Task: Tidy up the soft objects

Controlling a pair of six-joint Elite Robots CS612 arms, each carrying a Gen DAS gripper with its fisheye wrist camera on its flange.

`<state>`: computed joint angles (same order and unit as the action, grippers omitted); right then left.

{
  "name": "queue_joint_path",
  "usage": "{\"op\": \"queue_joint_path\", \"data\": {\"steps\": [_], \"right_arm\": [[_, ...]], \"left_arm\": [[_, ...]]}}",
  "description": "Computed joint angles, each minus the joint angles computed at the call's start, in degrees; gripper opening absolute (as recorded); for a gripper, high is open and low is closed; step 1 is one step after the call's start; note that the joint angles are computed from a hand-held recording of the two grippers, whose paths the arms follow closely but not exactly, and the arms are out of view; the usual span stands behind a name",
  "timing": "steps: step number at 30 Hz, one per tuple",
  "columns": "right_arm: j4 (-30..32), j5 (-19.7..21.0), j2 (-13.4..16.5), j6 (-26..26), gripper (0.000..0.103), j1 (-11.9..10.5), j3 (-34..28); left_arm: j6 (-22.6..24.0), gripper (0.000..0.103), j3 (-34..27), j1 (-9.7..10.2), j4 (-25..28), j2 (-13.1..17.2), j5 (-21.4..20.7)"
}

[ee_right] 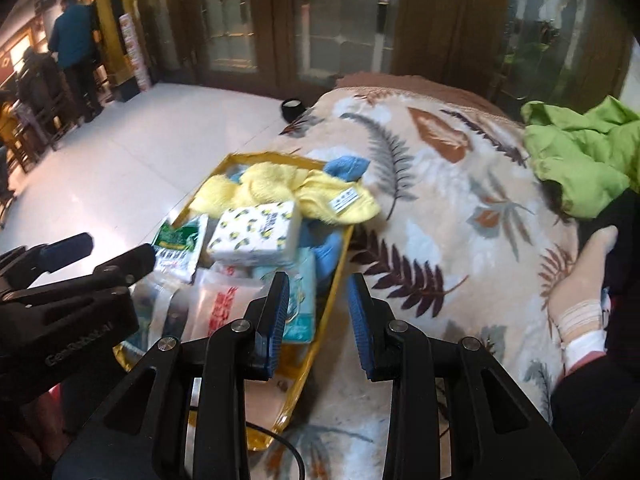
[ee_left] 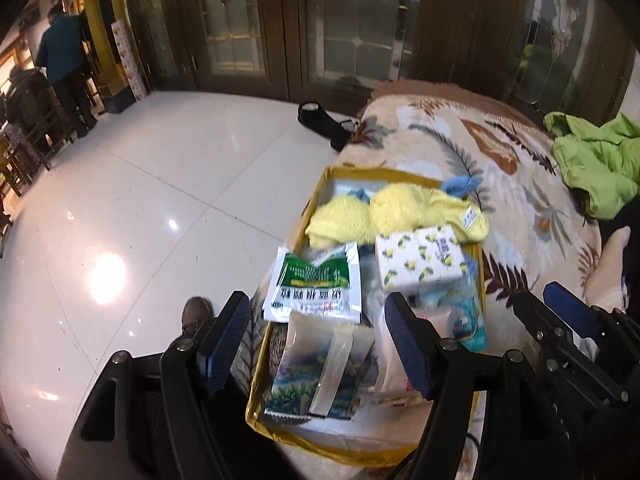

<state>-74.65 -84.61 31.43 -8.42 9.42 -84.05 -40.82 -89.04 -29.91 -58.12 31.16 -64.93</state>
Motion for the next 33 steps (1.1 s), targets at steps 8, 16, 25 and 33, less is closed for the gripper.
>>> {"op": "queue_joint_path", "data": {"steps": [8,16,25,33], "right_arm": [[0.8,2.1,-0.2,4.7,0.030,-1.0,0.4],[0.4,3.2,0.1,5.8,0.030,-1.3,0.0],[1.3,4.4,0.0,6.8,0.030,-1.8,0.1],[1.3,4.8,0.1,6.7,0.030,-1.8,-0.2]], "left_arm": [[0.3,0.078,2.7,-0.82,2.4,-1.5,1.8],[3.0,0.078,2.7,-1.43,1.2,-1.1,3.1],[4.6,0.078,2.7,-1.31,-0.5,-0.7,1.2],[4.8,0.078,2.4,-1.37,-1.2,-0.5,1.0]]}}
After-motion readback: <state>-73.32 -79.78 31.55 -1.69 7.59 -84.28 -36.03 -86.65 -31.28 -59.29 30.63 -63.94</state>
